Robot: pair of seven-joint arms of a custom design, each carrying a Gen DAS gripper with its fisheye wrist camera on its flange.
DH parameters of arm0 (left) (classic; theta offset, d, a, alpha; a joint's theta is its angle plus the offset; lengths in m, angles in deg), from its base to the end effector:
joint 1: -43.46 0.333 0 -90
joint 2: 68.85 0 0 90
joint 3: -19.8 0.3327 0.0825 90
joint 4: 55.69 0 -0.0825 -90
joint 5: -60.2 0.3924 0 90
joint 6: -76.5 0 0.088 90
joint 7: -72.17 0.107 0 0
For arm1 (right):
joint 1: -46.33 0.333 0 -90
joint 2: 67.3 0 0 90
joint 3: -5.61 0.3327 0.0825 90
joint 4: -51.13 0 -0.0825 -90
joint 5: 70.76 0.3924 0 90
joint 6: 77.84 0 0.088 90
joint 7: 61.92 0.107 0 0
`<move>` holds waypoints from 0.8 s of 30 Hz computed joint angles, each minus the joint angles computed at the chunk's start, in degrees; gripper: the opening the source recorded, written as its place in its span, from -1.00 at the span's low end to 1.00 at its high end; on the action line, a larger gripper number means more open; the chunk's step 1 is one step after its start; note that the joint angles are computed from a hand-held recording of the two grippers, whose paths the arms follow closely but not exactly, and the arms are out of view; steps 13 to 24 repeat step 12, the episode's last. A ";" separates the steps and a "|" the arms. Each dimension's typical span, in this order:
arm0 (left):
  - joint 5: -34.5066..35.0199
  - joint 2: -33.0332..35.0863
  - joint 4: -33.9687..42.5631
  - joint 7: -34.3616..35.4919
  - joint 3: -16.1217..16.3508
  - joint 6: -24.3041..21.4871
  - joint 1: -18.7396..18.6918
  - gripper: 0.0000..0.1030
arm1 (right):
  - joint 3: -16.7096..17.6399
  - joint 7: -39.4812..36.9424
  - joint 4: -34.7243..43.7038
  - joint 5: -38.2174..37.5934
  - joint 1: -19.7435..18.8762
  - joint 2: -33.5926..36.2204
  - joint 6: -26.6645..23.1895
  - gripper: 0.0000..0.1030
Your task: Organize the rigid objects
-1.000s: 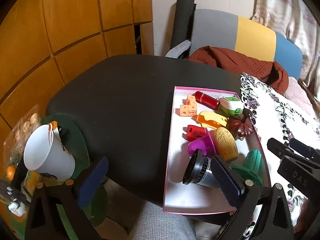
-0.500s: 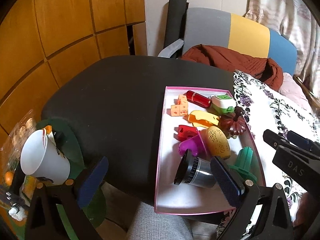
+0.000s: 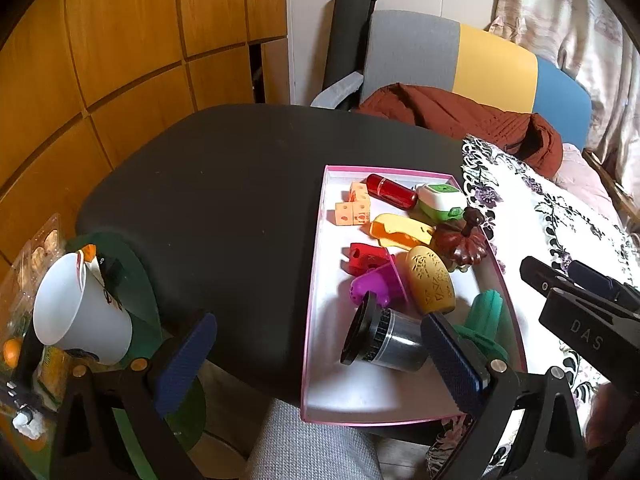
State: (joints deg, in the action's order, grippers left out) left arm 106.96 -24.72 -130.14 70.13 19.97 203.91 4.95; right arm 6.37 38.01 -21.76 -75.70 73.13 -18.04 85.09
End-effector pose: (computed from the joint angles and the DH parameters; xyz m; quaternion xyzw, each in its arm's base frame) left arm 0.6281 -0.4682 0.3156 -0.8018 0.4907 -0.1814 0.2889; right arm 0.7252 0.3794 0.3250 -0.7739 0.5285 -0.1740 0.3024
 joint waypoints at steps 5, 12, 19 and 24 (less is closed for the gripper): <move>0.82 0.31 0.41 -0.11 0.44 -0.74 -0.73 0.99 | 0.38 -0.26 0.17 0.33 -0.26 0.16 -0.32 0.36; 0.98 0.65 0.86 1.19 -0.08 0.18 -0.37 0.99 | 0.69 -0.61 0.57 0.76 -0.48 0.41 -1.04 0.36; 0.98 0.65 0.86 1.19 -0.08 0.18 -0.37 0.99 | 0.69 -0.61 0.57 0.76 -0.48 0.41 -1.04 0.36; 0.98 0.65 0.86 1.19 -0.08 0.18 -0.37 0.99 | 0.69 -0.61 0.57 0.76 -0.48 0.41 -1.04 0.36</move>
